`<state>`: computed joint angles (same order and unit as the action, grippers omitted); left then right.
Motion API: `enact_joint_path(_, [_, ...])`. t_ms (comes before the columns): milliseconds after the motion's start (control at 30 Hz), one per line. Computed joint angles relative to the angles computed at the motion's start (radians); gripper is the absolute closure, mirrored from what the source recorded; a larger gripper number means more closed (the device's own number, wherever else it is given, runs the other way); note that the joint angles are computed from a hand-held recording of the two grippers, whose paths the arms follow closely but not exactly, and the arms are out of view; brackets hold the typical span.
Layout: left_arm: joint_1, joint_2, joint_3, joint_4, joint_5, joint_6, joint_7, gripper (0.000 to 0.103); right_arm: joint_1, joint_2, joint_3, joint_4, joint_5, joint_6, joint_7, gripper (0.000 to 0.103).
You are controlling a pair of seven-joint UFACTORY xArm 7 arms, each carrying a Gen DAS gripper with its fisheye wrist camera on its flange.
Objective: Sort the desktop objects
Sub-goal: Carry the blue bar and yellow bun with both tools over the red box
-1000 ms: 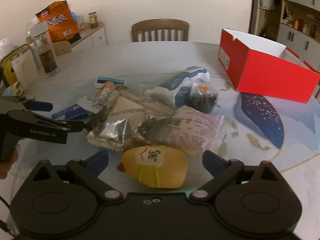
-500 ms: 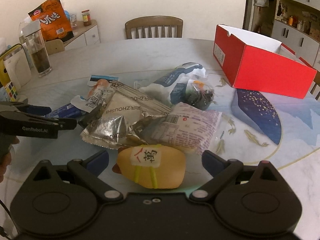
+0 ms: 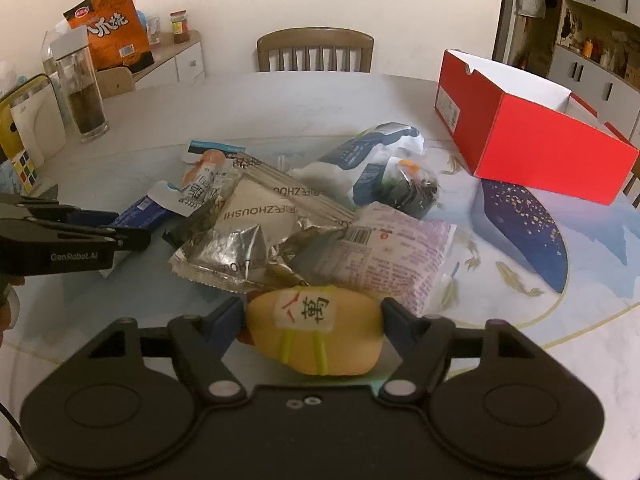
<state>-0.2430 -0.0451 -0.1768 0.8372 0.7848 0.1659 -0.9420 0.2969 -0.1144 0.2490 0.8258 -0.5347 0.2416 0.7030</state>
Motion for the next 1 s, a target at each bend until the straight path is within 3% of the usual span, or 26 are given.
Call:
enact_joint_path(500, [0.022, -0.098, -0.062, -0.074, -0.017, 0.031, -0.093, 0.067, 0.003, -0.054, -0.002, -0.013, 0.056, 0.015, -0.087, 0.032])
enact_joint_path(800, [0.029, -0.179, -0.121, -0.085, -0.097, 0.088, -0.065, 0.067, 0.005, -0.111, -0.012, -0.037, 0.177, 0.004, -0.212, 0.032])
enact_joint_path(1000, [0.001, -0.223, -0.133, -0.069, -0.208, 0.127, 0.014, 0.067, 0.024, -0.173, -0.043, -0.056, 0.292, 0.009, -0.342, 0.032])
